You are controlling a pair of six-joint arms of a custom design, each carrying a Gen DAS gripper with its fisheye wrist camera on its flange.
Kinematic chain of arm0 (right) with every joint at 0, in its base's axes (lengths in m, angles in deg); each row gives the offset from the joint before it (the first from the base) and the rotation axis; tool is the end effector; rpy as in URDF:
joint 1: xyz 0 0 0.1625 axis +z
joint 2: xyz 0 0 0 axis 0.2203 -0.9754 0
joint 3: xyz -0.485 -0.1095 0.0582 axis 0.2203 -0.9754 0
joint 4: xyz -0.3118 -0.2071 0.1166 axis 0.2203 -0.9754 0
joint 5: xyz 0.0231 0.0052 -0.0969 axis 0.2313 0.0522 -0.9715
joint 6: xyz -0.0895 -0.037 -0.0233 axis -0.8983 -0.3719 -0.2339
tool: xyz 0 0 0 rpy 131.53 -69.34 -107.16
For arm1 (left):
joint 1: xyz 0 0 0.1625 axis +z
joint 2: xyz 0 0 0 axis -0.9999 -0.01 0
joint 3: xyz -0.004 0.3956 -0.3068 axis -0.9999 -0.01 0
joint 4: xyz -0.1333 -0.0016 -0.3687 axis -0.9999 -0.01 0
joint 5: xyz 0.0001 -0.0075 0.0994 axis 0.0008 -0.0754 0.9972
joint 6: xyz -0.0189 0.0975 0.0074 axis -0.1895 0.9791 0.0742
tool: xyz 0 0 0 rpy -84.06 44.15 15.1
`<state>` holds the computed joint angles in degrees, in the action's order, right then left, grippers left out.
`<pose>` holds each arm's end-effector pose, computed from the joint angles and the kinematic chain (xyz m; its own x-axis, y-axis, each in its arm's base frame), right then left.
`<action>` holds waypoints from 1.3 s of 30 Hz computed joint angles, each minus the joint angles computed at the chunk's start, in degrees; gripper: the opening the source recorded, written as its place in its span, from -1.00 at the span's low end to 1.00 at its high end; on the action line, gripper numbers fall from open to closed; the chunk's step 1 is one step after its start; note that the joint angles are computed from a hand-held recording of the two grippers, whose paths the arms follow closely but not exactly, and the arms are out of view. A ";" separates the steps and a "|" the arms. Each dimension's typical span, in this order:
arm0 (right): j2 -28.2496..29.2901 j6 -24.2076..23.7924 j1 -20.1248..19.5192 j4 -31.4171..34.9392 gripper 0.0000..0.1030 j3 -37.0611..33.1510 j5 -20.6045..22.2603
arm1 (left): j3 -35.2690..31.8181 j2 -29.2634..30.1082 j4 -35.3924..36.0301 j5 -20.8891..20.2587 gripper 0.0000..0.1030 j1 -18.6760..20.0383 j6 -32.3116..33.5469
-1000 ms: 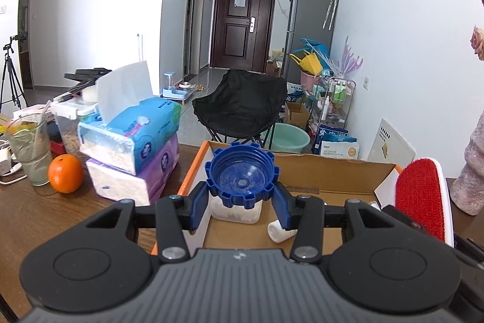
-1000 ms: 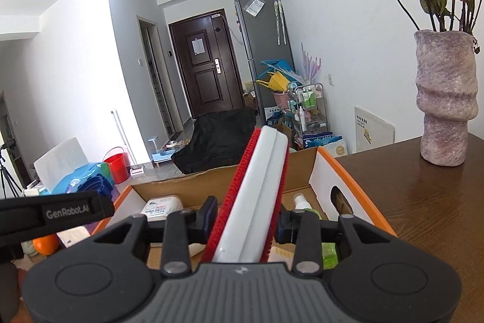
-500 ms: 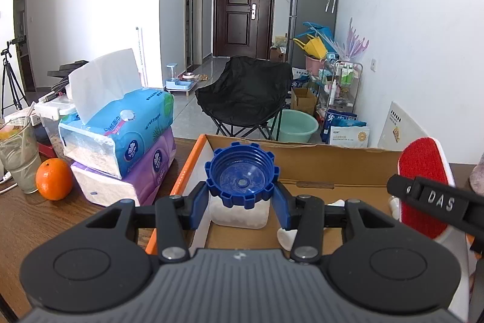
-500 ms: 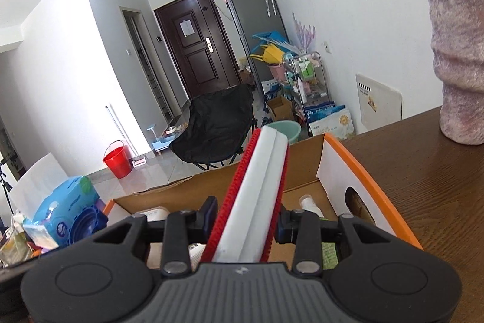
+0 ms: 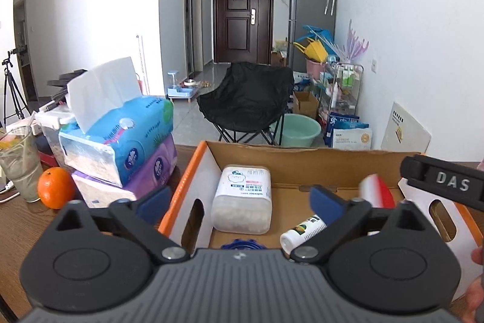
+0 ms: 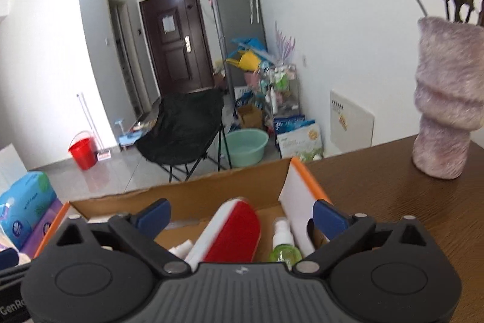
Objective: Organize rigid objects
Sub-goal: 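Withdraw both open tools up and back from the box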
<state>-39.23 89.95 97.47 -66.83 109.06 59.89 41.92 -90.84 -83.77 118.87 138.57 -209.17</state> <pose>0.2638 -0.5534 0.1201 -0.7799 0.3651 0.5085 -0.3596 0.4036 -0.8413 -0.2051 -0.5588 0.2042 -0.6942 0.1269 -0.7085 0.6616 0.5001 -0.5587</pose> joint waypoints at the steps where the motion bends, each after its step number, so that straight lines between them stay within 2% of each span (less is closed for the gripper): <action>1: -0.23 0.19 -0.02 0.09 0.95 0.24 -0.22 | 0.12 -0.14 -0.07 -0.01 1.00 -0.09 0.19; 8: -1.31 -0.01 0.06 1.31 1.00 0.84 -0.06 | -0.59 -0.56 1.20 -0.39 1.00 0.48 -0.16; 16: -1.92 -3.47 1.45 -0.19 1.00 2.86 0.09 | -0.03 -2.10 2.76 -0.06 1.00 0.06 -1.19; 30: -5.58 -9.26 5.93 -7.57 1.00 11.09 0.79 | 7.85 -8.60 0.22 -0.28 1.00 -3.77 -0.53; 39: -7.28 -11.10 10.96 -12.83 1.00 16.92 3.52 | 13.49 -13.94 2.90 -2.19 1.00 -7.28 -4.12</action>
<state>-46.51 78.85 108.44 -79.66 125.99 63.41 55.41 -104.78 -80.87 116.69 131.28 -213.30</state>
